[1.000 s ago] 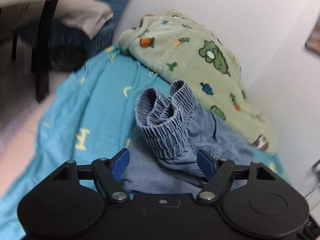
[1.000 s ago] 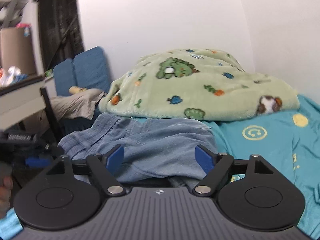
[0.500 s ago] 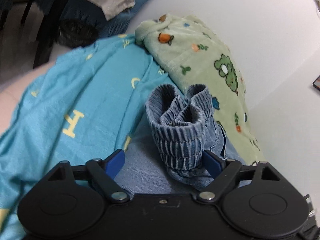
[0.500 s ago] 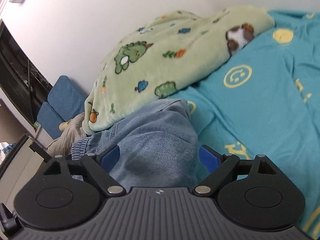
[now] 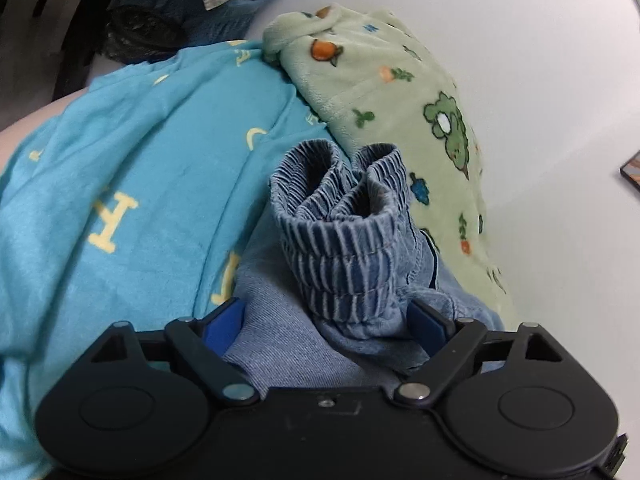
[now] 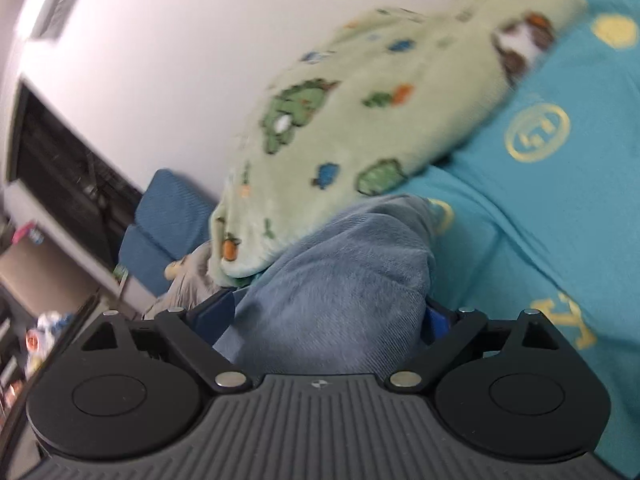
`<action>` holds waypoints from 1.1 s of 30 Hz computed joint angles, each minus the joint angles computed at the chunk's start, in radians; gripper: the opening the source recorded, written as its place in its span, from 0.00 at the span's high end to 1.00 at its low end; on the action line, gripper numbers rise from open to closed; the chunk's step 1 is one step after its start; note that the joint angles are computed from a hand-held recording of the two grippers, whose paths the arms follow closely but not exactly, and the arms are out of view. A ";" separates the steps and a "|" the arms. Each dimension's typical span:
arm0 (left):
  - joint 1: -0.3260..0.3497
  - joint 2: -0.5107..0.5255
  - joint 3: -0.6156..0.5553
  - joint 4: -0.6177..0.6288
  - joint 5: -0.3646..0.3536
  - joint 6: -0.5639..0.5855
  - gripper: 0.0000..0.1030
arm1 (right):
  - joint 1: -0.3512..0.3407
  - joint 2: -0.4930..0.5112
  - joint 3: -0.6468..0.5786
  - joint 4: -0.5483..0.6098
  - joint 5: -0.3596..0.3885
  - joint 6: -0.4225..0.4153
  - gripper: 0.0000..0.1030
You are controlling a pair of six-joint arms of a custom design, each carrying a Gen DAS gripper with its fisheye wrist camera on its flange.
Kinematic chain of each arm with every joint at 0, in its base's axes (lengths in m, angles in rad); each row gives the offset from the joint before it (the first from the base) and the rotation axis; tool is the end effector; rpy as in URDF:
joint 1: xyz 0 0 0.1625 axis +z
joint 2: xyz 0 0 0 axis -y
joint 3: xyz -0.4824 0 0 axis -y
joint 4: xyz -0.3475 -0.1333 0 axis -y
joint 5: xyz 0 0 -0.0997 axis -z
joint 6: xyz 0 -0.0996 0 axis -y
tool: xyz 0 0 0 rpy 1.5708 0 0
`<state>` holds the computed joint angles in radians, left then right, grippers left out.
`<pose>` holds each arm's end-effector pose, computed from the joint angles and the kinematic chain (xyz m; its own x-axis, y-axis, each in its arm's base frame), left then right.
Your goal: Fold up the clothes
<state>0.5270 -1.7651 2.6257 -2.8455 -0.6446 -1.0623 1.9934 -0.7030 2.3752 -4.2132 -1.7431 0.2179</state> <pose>-0.1079 -0.3091 0.3577 -0.9736 -0.2281 -0.0048 -0.1216 0.5365 -0.8351 0.2988 -0.3811 0.1555 -0.9840 -0.1571 -0.0837 -0.0195 0.5627 -0.8264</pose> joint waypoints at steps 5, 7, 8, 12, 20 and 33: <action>0.083 0.061 0.020 -0.148 -0.047 0.065 0.15 | -0.026 0.010 0.003 0.031 -0.029 0.058 0.15; 0.078 0.072 0.024 -0.158 -0.033 0.065 0.19 | -0.020 0.024 -0.001 0.025 -0.069 0.055 0.29; 0.065 0.067 0.018 -0.118 -0.014 0.049 0.25 | -0.006 0.033 -0.006 0.013 -0.100 0.042 0.34; 0.011 0.051 0.000 0.006 0.052 0.016 0.47 | 0.048 0.039 -0.029 0.013 -0.186 0.018 0.54; -0.116 -0.025 -0.043 0.268 0.135 -0.141 0.59 | 0.164 0.013 -0.078 0.050 -0.335 -0.044 0.65; -0.392 -0.092 -0.168 0.596 0.146 -0.406 0.59 | 0.333 -0.217 -0.089 0.208 -0.488 -0.093 0.67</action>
